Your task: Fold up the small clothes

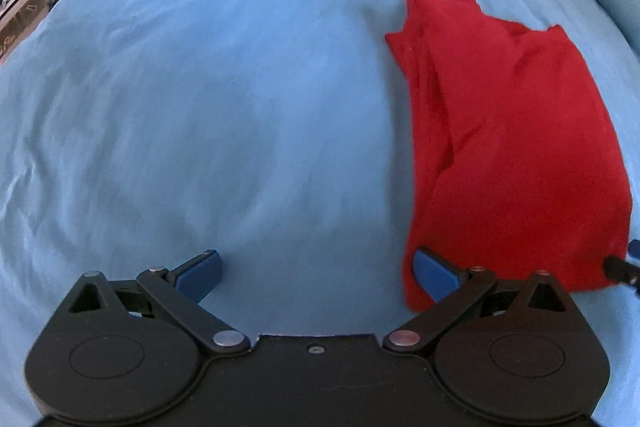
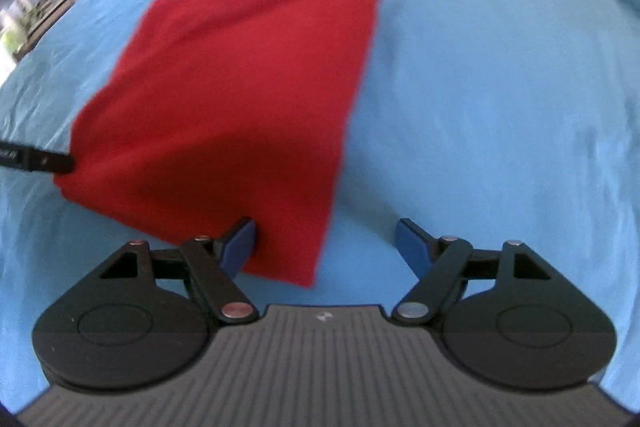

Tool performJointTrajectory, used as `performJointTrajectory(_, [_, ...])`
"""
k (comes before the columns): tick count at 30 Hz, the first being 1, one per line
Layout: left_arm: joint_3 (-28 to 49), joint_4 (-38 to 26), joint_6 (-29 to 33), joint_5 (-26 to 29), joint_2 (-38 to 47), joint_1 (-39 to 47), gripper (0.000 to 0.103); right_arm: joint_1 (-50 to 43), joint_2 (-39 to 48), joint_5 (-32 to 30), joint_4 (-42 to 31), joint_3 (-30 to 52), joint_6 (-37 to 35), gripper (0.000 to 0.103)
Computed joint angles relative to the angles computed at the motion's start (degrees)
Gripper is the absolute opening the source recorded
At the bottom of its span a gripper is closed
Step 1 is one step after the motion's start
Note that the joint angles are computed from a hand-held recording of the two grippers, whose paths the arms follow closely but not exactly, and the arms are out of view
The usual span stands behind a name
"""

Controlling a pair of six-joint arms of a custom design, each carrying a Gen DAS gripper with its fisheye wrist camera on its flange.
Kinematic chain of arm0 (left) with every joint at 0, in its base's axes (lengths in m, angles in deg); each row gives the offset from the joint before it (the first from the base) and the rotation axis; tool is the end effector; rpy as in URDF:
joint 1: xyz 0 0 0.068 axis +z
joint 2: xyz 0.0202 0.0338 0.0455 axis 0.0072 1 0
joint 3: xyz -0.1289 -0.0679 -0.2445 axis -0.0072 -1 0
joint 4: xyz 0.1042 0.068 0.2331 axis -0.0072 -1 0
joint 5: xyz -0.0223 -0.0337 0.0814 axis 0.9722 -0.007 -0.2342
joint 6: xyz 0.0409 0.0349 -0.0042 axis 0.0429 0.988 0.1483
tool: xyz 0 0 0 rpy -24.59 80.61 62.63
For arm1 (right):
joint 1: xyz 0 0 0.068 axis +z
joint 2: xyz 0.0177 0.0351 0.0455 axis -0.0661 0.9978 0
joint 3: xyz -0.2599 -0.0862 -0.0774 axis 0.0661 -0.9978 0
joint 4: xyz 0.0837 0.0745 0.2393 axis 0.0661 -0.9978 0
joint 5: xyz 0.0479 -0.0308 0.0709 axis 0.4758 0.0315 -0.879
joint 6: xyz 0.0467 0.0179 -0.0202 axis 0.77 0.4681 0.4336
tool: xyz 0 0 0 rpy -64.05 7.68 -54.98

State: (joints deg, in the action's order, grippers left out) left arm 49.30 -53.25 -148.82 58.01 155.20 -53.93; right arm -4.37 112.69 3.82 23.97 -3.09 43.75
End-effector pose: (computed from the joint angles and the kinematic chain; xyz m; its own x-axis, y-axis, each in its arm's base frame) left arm 0.1532 -0.1895 0.1199 -0.8330 -0.3717 -0.4099 -0.3941 0.9185 -0.0320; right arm 0.2761 0.0097 0.1082 -0.7466 -0.3875 -0.5408 -0.5133 0.8527 0.0975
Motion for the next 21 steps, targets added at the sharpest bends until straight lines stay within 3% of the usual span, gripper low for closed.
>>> performJointTrajectory(5, [6.77, -11.18, 1.93, -0.15, 2.28, -0.98, 0.097, -2.25, -1.78, -2.18, -4.44, 1.63, 0.26, 0.093])
performJointTrajectory(9, [7.41, -11.3, 3.44, -3.88, -7.07, -0.95, 0.102, -4.66, -3.79, -7.13, -14.15, 9.01, 3.84, 0.094])
performJointTrajectory(11, [7.56, -7.52, 8.51, -3.5, -9.73, 2.0, 0.103, -4.73, -3.01, -9.19, -18.2, 13.9, 5.39, 0.101])
performJointTrajectory(16, [6.49, 7.62, 20.53, 8.09, -6.3, 14.07, 0.103, -1.38, 3.91, -8.42, -21.72, 25.6, 7.41, 0.103])
performJointTrajectory(18, [5.98, 12.73, 22.08, 10.85, -3.39, 17.36, 0.1, 0.3, 8.67, -6.32, -24.26, 30.03, 7.58, 0.103])
performJointTrajectory(21, [6.17, 16.53, 21.04, 13.39, 0.39, 19.68, 0.085, 1.89, 14.43, -5.04, -25.42, 33.79, 10.52, 0.103])
